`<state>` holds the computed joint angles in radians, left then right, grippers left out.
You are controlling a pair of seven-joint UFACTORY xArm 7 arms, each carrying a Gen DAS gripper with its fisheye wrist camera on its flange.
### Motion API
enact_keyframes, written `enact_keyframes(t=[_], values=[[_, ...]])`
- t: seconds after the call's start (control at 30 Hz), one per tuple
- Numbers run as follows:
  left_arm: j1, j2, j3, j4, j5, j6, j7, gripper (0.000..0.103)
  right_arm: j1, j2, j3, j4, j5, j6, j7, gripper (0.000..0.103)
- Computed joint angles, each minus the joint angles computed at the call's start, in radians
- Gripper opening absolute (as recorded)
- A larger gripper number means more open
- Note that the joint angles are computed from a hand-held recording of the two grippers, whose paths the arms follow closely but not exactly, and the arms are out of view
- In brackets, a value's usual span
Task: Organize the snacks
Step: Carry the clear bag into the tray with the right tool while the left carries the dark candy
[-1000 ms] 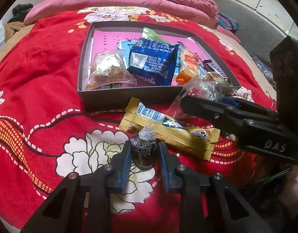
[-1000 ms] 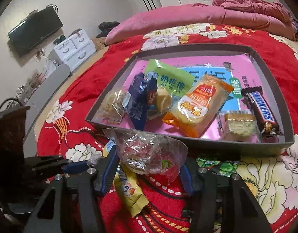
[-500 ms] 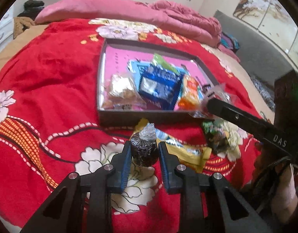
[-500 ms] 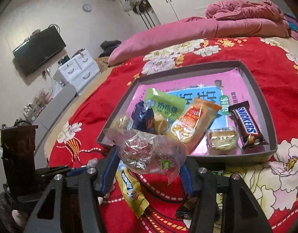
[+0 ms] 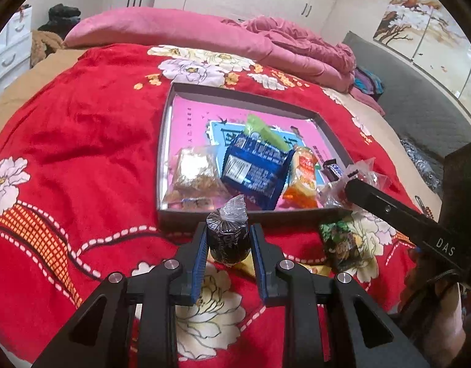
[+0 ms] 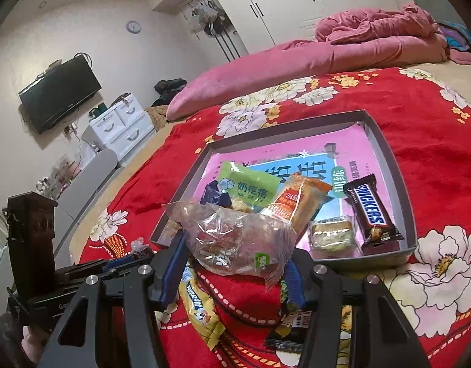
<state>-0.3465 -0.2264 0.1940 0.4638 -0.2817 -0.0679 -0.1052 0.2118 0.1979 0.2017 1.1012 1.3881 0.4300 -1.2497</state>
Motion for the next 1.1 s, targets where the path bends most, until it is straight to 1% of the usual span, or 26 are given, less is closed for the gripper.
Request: enact_keyframes(t=[0.1, 0.17, 0.27, 0.33, 0.37, 0.4, 0.5, 0.6, 0.67, 0.77, 0.93, 1.03, 1.1], values=[[-0.016, 0.019, 0.011, 0.018, -0.003, -0.008, 0.002, 0.028, -0.005, -0.003, -0.003, -0.001, 0.013, 0.000, -0.005, 0.057], [-0.013, 0.031, 0.005, 0.028, -0.002, -0.011, -0.001, 0.028, -0.008, -0.003, -0.006, -0.001, 0.018, -0.003, -0.005, 0.057], [-0.071, 0.049, 0.057, 0.048, -0.027, -0.015, 0.020, 0.028, -0.014, -0.005, -0.010, -0.001, 0.029, -0.003, -0.010, 0.057], [-0.077, 0.063, 0.060, 0.062, -0.039, -0.014, 0.023, 0.028, -0.017, -0.006, -0.013, -0.001, 0.037, -0.001, -0.012, 0.057], [-0.096, 0.072, 0.077, 0.070, -0.053, -0.015, 0.032, 0.028, -0.019, -0.006, -0.015, -0.001, 0.042, -0.002, -0.016, 0.057], [-0.094, 0.076, 0.073, 0.073, -0.060, -0.017, 0.035, 0.028, -0.021, -0.006, -0.017, 0.001, 0.045, -0.003, -0.017, 0.057], [-0.071, 0.093, 0.047, 0.087, -0.069, -0.019, 0.036, 0.028, -0.024, -0.004, -0.020, 0.005, 0.055, -0.007, -0.016, 0.057], [-0.005, 0.111, -0.020, 0.100, -0.048, -0.018, 0.019, 0.028, -0.028, -0.001, -0.022, 0.010, 0.062, -0.010, -0.015, 0.057], [0.066, 0.120, -0.088, 0.107, -0.012, -0.017, -0.010, 0.028, -0.030, -0.001, -0.024, 0.012, 0.067, -0.015, -0.017, 0.057], [0.079, 0.131, -0.101, 0.117, -0.005, -0.014, -0.011, 0.028, -0.031, 0.000, -0.025, 0.014, 0.074, -0.027, -0.023, 0.057], [0.031, 0.151, -0.064, 0.140, -0.083, -0.007, 0.055, 0.028, -0.037, 0.007, -0.028, 0.023, 0.081, -0.036, -0.016, 0.057], [0.058, 0.160, -0.095, 0.148, -0.097, -0.007, 0.066, 0.028, -0.041, 0.013, -0.028, 0.029, 0.082, -0.042, -0.009, 0.057], [0.104, 0.168, -0.137, 0.154, -0.062, -0.004, 0.039, 0.028, -0.042, 0.017, -0.028, 0.032, 0.080, -0.049, -0.004, 0.057]])
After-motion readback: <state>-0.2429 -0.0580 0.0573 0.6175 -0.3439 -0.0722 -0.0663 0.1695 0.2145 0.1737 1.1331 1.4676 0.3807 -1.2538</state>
